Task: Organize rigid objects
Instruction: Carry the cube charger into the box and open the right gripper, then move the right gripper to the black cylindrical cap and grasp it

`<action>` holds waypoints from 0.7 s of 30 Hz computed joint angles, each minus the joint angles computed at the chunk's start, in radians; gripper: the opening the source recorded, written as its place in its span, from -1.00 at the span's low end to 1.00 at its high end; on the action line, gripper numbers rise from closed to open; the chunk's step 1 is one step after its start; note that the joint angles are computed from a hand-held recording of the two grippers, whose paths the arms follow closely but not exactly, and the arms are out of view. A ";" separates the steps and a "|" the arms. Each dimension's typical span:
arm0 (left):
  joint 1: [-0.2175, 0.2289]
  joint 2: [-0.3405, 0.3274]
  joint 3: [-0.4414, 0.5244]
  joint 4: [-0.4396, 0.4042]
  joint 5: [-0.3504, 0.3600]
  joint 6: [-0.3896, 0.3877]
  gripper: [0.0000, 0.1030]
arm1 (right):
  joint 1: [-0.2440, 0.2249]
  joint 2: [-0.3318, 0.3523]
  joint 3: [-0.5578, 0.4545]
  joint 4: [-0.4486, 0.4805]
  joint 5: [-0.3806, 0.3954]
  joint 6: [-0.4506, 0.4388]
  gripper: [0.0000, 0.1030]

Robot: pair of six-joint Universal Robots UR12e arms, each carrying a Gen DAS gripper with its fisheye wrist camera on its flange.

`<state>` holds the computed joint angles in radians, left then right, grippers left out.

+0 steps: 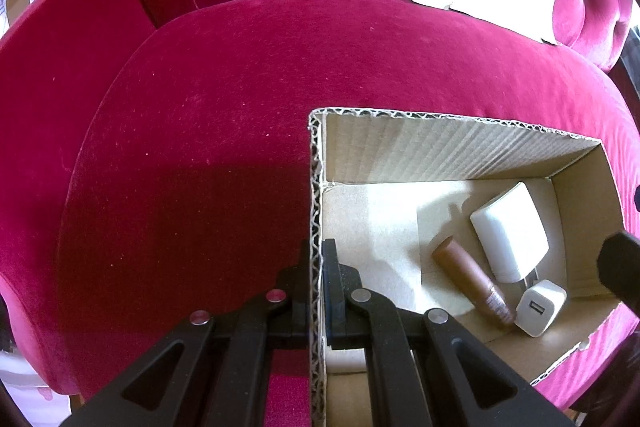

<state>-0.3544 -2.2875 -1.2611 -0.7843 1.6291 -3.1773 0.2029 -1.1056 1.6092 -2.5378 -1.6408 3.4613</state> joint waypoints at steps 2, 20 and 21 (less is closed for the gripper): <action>0.000 -0.001 0.002 -0.002 -0.002 -0.001 -0.94 | -0.002 -0.004 0.002 0.004 -0.002 0.001 0.99; 0.002 0.002 -0.002 0.000 0.001 0.002 -0.94 | -0.040 -0.080 0.078 -0.030 -0.030 -0.034 0.99; 0.002 0.002 -0.002 0.001 0.000 0.002 -0.94 | -0.042 -0.084 0.082 -0.030 -0.033 -0.032 0.99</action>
<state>-0.3520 -2.2859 -1.2632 -0.7834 1.6294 -3.1755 0.1604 -1.1896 1.6913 -2.5680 -1.6742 3.4288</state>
